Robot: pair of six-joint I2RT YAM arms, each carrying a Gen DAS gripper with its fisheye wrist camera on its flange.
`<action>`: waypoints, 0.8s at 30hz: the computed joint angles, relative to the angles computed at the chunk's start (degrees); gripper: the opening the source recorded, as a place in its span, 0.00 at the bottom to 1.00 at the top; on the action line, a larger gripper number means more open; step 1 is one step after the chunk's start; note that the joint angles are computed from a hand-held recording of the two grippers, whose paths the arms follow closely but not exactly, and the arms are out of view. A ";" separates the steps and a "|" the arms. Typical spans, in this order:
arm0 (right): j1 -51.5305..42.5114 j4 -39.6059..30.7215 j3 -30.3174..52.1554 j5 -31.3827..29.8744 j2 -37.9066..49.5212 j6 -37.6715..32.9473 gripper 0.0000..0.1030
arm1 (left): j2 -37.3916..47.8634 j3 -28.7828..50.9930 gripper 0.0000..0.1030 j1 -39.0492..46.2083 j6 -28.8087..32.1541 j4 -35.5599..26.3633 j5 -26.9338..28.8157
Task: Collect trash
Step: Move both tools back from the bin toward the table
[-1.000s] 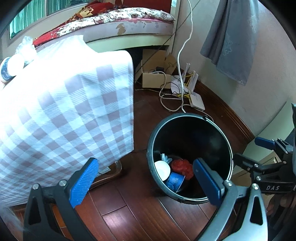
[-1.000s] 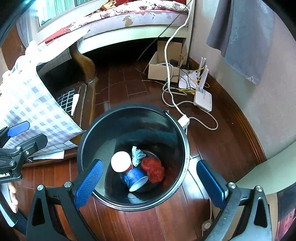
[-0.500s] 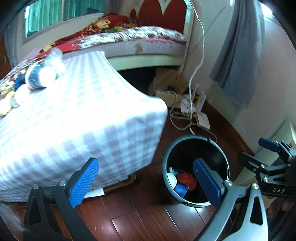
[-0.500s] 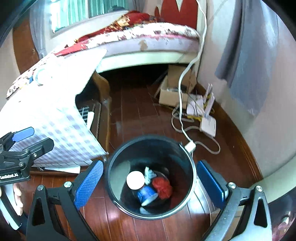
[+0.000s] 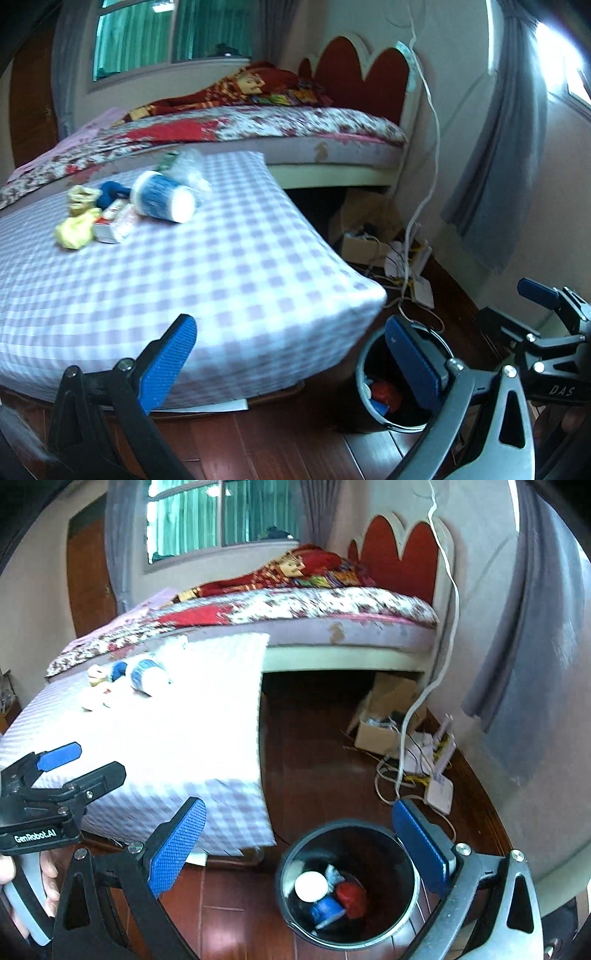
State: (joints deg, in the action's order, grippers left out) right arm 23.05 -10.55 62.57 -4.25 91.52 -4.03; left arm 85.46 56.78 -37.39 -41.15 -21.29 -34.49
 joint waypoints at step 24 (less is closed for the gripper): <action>19.60 -6.12 35.01 1.66 24.60 -1.27 0.99 | -24.54 -16.83 0.99 26.07 10.73 -3.97 3.74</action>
State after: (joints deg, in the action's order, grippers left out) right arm 42.65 -16.67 97.58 -2.59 116.12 -5.30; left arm 60.91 39.95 -11.33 -30.42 -25.26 -30.75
